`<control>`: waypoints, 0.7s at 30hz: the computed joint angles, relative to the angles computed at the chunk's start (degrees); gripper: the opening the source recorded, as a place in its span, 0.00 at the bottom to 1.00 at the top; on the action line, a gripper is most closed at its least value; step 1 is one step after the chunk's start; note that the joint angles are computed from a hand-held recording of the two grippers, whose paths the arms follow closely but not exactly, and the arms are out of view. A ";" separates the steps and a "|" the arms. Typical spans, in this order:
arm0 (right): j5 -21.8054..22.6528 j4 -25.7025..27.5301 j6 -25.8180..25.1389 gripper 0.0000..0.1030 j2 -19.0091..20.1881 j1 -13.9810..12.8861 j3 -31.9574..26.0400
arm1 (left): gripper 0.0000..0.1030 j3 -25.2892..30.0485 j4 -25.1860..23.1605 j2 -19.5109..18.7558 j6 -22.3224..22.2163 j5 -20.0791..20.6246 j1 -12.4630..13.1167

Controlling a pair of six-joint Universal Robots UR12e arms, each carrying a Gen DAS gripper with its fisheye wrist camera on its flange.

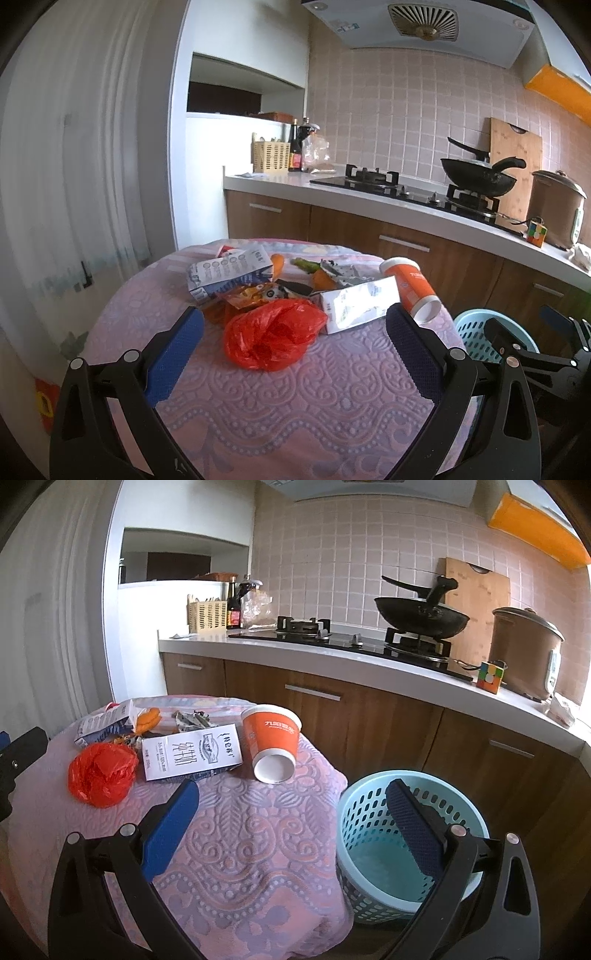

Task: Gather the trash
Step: 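Grasp the red plastic bag with left tool while right tool grasps the orange paper cup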

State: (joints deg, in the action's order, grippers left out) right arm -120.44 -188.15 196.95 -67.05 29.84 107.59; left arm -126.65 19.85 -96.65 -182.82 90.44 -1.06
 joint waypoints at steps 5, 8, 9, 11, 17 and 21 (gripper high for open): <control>2.93 1.04 -0.26 0.81 0.84 -0.38 -0.84 | 0.93 -0.37 -1.07 -0.35 1.60 -0.28 2.08; 6.20 2.11 -0.75 0.69 1.70 -0.74 -1.85 | 0.92 0.05 -6.25 -0.25 3.34 -4.12 4.43; 7.50 2.69 -0.97 0.66 2.09 -0.86 -2.37 | 0.93 0.42 -8.01 -0.43 3.74 -4.85 4.99; 9.37 3.32 -1.28 0.59 2.75 -1.00 -3.21 | 0.92 1.08 -10.77 -0.79 5.31 -6.99 5.85; 15.96 4.42 -1.70 0.54 4.26 -2.35 -5.64 | 0.92 5.58 -18.74 -3.40 6.03 -11.20 6.71; 17.15 5.69 -2.06 0.54 4.82 -3.71 -7.11 | 0.92 8.70 -23.29 -5.59 4.53 -11.39 6.84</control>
